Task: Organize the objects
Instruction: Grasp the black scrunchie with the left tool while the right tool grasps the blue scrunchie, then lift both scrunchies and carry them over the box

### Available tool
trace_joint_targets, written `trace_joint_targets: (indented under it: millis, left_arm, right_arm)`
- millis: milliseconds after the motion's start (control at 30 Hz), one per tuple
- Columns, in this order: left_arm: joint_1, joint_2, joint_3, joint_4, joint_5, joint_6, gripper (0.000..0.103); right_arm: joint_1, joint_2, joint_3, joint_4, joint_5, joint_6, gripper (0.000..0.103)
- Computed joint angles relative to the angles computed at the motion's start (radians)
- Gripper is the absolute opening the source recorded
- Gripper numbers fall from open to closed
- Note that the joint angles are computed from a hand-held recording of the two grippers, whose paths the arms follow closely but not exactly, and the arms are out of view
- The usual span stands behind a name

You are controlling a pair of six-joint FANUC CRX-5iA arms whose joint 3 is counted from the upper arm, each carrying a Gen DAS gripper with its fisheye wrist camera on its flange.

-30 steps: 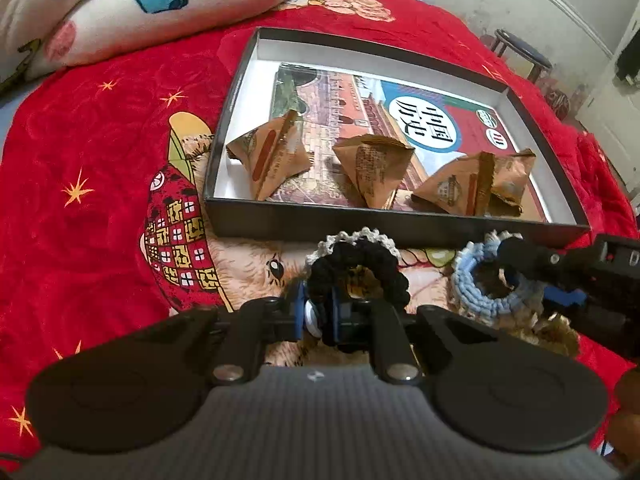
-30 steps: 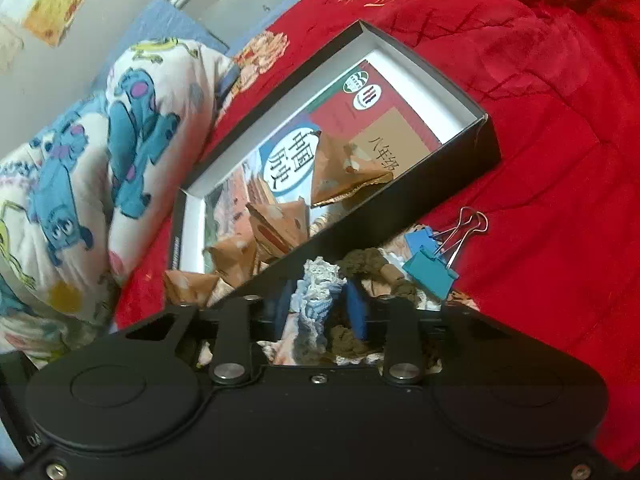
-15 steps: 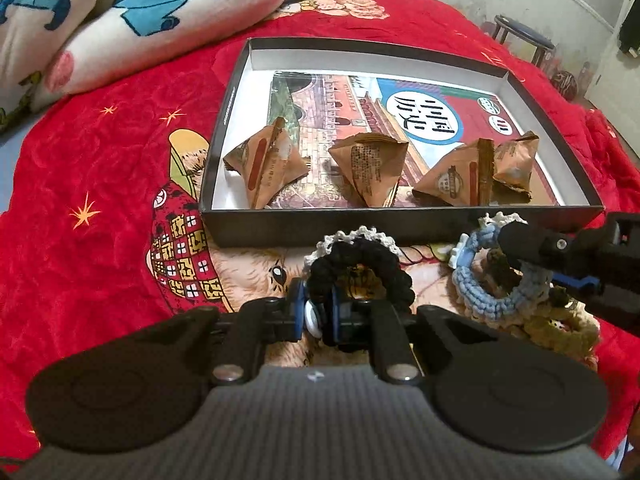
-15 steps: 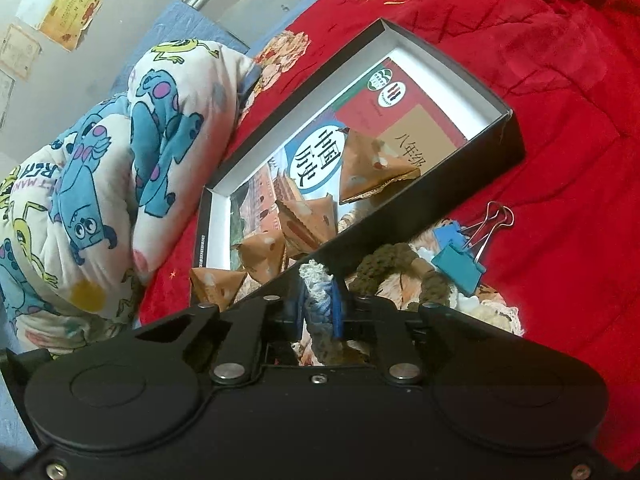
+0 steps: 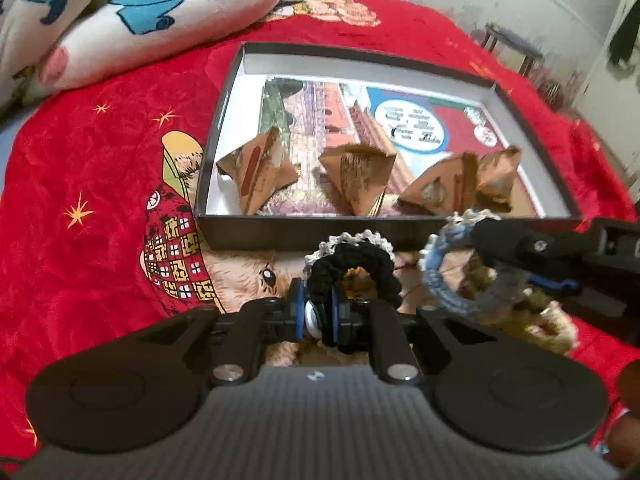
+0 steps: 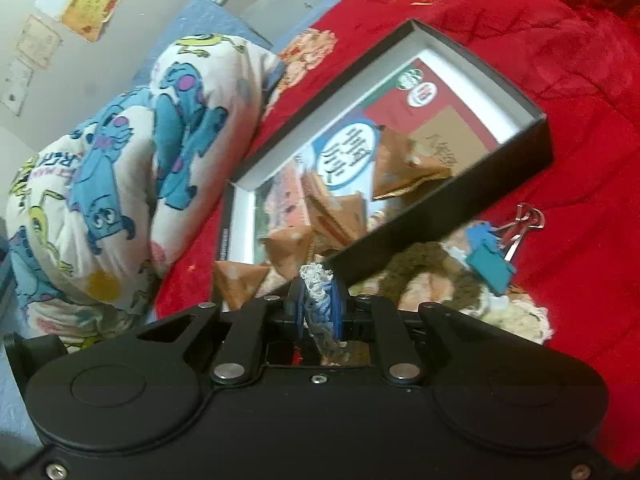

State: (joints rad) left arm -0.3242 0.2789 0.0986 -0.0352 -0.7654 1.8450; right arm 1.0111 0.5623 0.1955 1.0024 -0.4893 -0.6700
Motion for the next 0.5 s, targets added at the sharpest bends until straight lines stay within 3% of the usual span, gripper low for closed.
trace_joint_targets:
  millis: [200,433,500]
  left_arm:
    - [0.016,-0.02,-0.029,0.058,0.025,-0.012,0.016]
    - [0.018,-0.031,-0.044,0.063,0.05,-0.022,0.016]
    - [0.009,-0.038,-0.04,0.018,0.058,0.022,0.017]
  right_arm:
    - [-0.023,-0.015,-0.049,0.132,0.059,-0.128,0.014]
    - [-0.038,-0.021,-0.07,0.204,0.079,-0.195,0.014]
    - [-0.038,-0.022,-0.071,0.206,0.078,-0.197,0.014]
